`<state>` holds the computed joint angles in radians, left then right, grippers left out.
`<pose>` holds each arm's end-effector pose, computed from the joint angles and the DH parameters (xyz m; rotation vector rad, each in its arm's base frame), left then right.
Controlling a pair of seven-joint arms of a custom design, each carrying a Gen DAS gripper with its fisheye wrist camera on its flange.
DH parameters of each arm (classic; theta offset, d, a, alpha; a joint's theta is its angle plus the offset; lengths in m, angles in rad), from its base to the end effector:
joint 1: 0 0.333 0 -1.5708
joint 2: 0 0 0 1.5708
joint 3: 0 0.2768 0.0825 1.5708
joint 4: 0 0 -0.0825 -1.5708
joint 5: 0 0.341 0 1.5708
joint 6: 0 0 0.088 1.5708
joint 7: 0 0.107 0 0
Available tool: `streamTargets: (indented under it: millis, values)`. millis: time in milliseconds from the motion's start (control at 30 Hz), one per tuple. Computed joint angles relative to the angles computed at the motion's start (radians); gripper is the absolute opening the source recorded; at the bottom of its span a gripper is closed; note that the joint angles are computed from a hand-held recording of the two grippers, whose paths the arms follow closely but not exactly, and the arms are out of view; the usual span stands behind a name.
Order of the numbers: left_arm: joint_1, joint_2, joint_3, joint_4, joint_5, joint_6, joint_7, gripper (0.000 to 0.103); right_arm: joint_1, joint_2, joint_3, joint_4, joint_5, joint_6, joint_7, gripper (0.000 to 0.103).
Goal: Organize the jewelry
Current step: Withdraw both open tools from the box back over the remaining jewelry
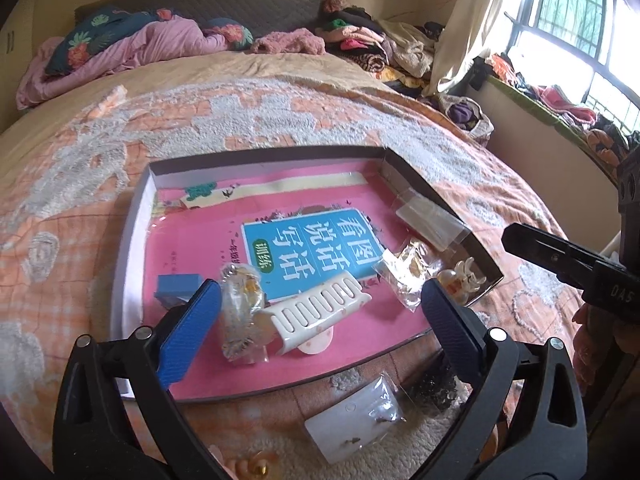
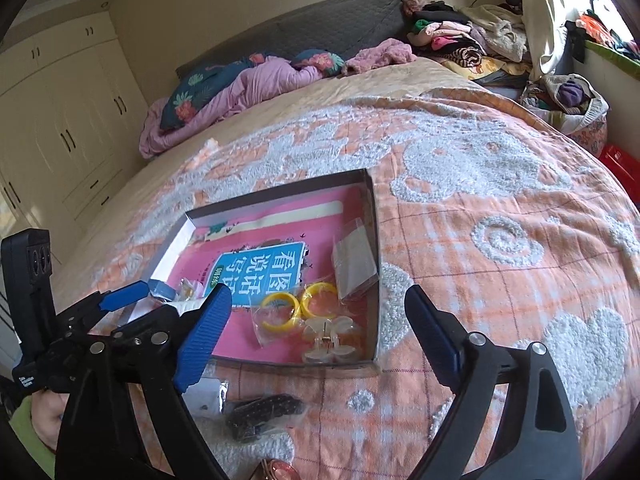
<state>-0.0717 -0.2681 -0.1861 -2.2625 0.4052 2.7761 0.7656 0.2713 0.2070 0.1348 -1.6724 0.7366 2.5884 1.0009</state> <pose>0.4662 -0.1479 0.5364 -1.9427 1.5685 -0.8577 0.5794 0.2275 0.5342 -1.9070 1.1760 -0.1354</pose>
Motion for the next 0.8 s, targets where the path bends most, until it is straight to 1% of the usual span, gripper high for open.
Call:
streamTargets:
  millis: [267,800]
  values:
    - [0.02,-0.071,-0.005,-0.034,0.018,-0.004,-0.04,0.093,-0.005,-0.055,-0.001,-0.052,0.068,0.025,-0.048,0.088]
    - [0.067,-0.19,-0.015,-0.092,0.052,0.001,-0.115,0.093,0.011,-0.126,-0.019,-0.104,0.158,0.025,-0.126,0.088]
